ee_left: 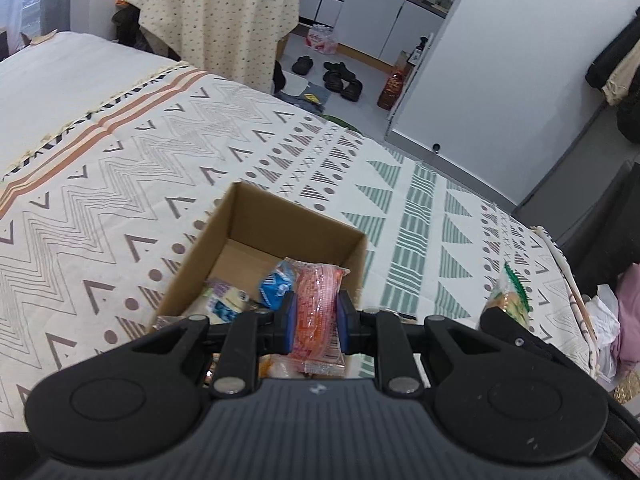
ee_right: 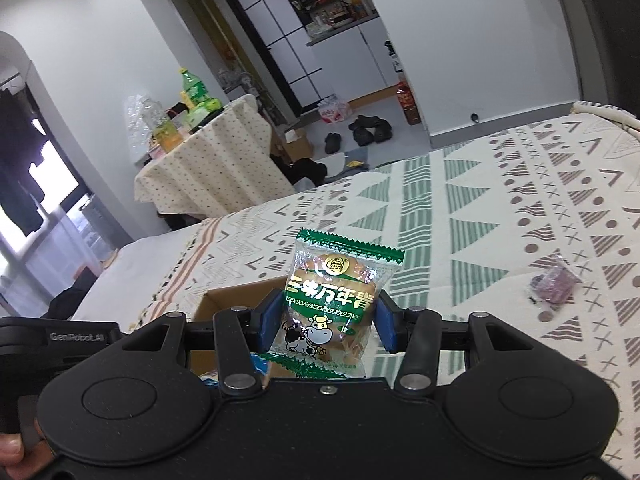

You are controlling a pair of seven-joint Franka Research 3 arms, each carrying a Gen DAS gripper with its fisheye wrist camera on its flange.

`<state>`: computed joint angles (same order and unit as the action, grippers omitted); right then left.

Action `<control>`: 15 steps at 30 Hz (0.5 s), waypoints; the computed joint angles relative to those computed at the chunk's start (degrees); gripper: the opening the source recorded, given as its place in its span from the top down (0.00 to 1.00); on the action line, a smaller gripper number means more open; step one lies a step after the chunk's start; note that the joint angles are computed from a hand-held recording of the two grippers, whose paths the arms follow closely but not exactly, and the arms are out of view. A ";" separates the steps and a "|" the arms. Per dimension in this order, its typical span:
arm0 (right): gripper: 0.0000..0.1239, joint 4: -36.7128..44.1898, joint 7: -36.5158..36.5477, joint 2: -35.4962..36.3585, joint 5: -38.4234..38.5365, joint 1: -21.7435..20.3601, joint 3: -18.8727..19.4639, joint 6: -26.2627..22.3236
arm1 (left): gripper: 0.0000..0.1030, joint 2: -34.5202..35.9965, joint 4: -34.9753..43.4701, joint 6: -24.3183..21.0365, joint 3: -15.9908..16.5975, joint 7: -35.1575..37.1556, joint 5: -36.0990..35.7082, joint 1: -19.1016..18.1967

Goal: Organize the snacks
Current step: 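Carry both packets over the cardboard box and lower them inside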

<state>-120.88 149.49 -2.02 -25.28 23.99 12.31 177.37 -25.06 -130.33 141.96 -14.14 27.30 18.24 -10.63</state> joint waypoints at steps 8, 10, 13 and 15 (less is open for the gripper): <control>0.62 1.27 -4.98 2.28 5.44 2.97 -0.89 0.60 | 0.81 -0.40 -2.22 1.67 1.84 1.53 -1.74 0.31; 0.62 1.62 -6.55 2.80 7.24 3.87 -1.34 0.70 | 0.81 -0.47 -2.72 2.25 2.24 2.13 -2.23 0.48; 0.62 2.30 -7.98 3.72 8.67 5.27 -2.07 0.94 | 0.81 -0.60 -3.68 3.33 3.08 3.44 -3.19 0.71; 0.62 2.76 -9.18 4.34 9.92 6.27 -2.49 1.05 | 0.81 -0.63 -4.36 4.19 3.65 4.37 -3.93 0.89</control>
<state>-118.12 140.31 2.33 -15.36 30.26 9.82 178.42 -25.69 -134.69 146.16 -10.48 31.67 14.31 -9.74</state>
